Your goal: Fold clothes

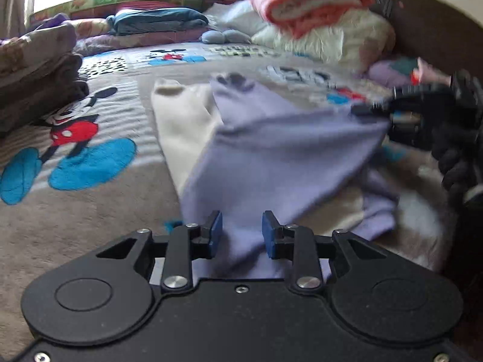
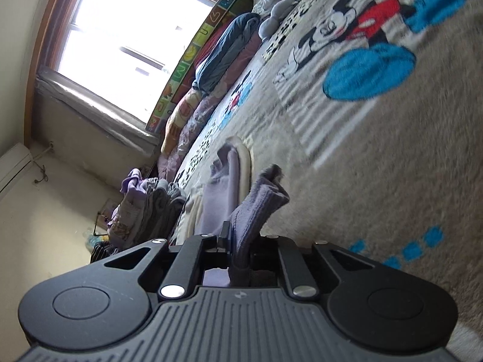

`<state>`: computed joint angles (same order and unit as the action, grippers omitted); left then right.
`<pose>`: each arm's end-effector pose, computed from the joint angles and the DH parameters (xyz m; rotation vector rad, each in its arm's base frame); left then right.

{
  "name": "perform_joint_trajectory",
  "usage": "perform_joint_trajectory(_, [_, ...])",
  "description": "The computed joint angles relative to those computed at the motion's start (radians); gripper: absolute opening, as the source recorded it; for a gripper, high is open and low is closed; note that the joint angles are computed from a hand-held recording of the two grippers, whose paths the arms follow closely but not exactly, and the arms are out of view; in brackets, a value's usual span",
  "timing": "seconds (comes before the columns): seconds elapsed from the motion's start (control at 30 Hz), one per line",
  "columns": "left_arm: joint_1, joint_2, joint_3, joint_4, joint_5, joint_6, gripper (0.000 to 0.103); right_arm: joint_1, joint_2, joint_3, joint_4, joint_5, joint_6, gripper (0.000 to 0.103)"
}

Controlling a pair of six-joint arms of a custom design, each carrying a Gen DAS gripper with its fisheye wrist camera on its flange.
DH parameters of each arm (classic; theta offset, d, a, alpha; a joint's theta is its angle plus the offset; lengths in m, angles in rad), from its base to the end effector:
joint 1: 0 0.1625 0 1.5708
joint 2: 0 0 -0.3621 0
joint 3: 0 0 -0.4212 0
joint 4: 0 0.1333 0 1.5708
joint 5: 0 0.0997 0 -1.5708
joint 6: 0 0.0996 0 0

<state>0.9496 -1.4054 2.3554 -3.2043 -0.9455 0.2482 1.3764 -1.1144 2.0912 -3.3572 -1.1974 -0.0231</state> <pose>-0.0962 -0.4636 0.1774 0.7833 2.3619 -1.0123 0.0638 -0.5540 0.1467 0.0129 2.6364 -1.1732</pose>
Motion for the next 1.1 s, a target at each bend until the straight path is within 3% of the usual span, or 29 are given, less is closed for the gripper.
perform_joint_trajectory(0.13, [0.029,-0.095,0.033,-0.186,-0.041,0.040,0.027,0.055,-0.015,-0.033,0.045,-0.067,0.003,0.012])
perform_joint_trajectory(0.2, [0.036,-0.109,0.033,-0.200,-0.023,0.055,0.027,0.084,-0.019,-0.058,0.081,-0.105,-0.003,0.012])
perform_joint_trajectory(0.43, [0.017,-0.105,0.052,-0.087,-0.074,0.142,0.027,0.153,-0.003,-0.144,0.161,-0.212,-0.041,0.012])
perform_joint_trajectory(0.5, [0.028,-0.084,0.035,0.009,-0.109,0.138,0.027,0.159,0.005,-0.166,0.188,-0.231,-0.048,0.012])
perform_joint_trajectory(0.57, [0.039,-0.047,0.007,0.140,-0.099,0.134,0.027,0.175,0.014,-0.193,0.241,-0.305,-0.064,0.012])
perform_joint_trajectory(0.63, [0.029,-0.037,0.014,0.141,-0.085,0.152,0.027,0.171,0.015,-0.198,0.249,-0.310,-0.061,0.012])
perform_joint_trajectory(0.7, [0.036,-0.085,0.023,0.135,-0.154,0.151,0.027,0.168,0.009,-0.199,0.252,-0.295,-0.055,0.012])
perform_joint_trajectory(0.8, [0.043,-0.096,0.039,0.028,-0.203,0.194,0.028,0.178,0.004,-0.208,0.268,-0.297,-0.070,0.012])
perform_joint_trajectory(0.9, [0.058,-0.056,0.016,0.038,-0.199,0.188,0.043,0.194,0.013,-0.235,0.286,-0.315,-0.075,0.012])
perform_joint_trajectory(0.97, [0.075,-0.034,-0.016,0.154,-0.193,0.154,0.043,0.208,0.024,-0.258,0.300,-0.332,-0.067,0.013])
perform_joint_trajectory(1.1, [0.082,-0.058,-0.021,0.235,-0.218,0.139,0.052,0.245,0.053,-0.316,0.353,-0.369,-0.058,0.013])
